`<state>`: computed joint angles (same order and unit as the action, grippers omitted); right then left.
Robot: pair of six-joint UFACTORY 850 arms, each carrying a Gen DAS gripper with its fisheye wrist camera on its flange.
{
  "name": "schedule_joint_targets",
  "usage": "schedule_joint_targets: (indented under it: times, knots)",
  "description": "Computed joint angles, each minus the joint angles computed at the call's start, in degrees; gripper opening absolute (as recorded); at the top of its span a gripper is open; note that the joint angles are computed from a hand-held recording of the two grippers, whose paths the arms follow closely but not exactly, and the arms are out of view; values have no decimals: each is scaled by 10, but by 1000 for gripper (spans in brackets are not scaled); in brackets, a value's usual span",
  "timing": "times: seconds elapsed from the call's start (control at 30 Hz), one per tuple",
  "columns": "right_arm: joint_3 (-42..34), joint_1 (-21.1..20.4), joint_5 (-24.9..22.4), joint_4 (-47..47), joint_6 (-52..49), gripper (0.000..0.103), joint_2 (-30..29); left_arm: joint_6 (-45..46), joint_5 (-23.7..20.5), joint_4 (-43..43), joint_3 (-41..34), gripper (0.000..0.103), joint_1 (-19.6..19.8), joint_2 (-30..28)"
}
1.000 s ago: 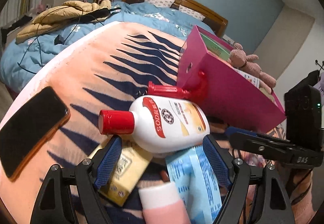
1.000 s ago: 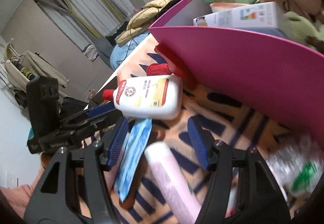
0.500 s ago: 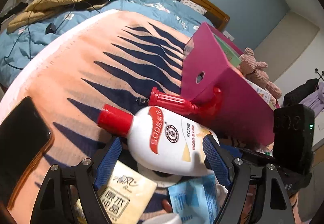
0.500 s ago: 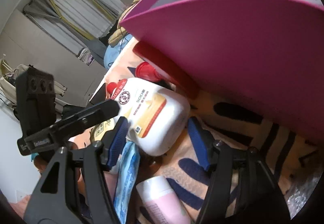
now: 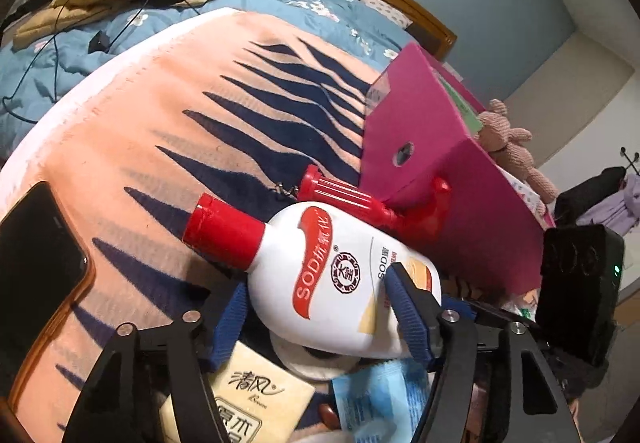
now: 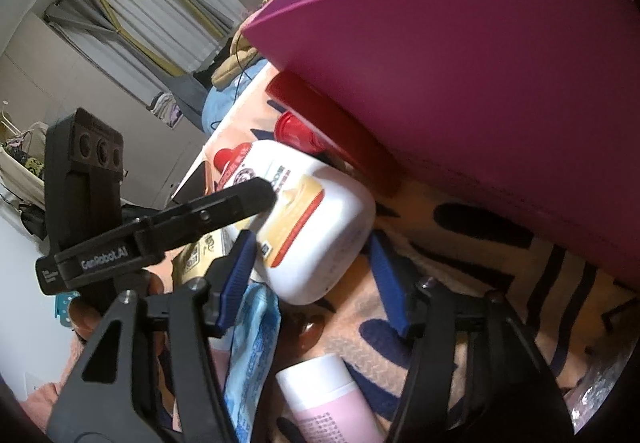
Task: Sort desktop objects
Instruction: 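Close the left gripper on the white SOD bottle while the right gripper grips it, then lift the white SOD bottle with both grippers off the pile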
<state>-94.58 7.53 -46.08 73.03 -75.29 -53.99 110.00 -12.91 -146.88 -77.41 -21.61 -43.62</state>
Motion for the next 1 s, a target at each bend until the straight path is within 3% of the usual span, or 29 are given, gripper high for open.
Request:
schedule_joint_targets:
  times: [0.6,1.0]
  knots:
    - [93,-27,3,82,-127,49,69,168,-30,-148,47,64,-38,50]
    - [174,-39,16,155,-240,48,121,176,-48,-139,64,64,-63,72]
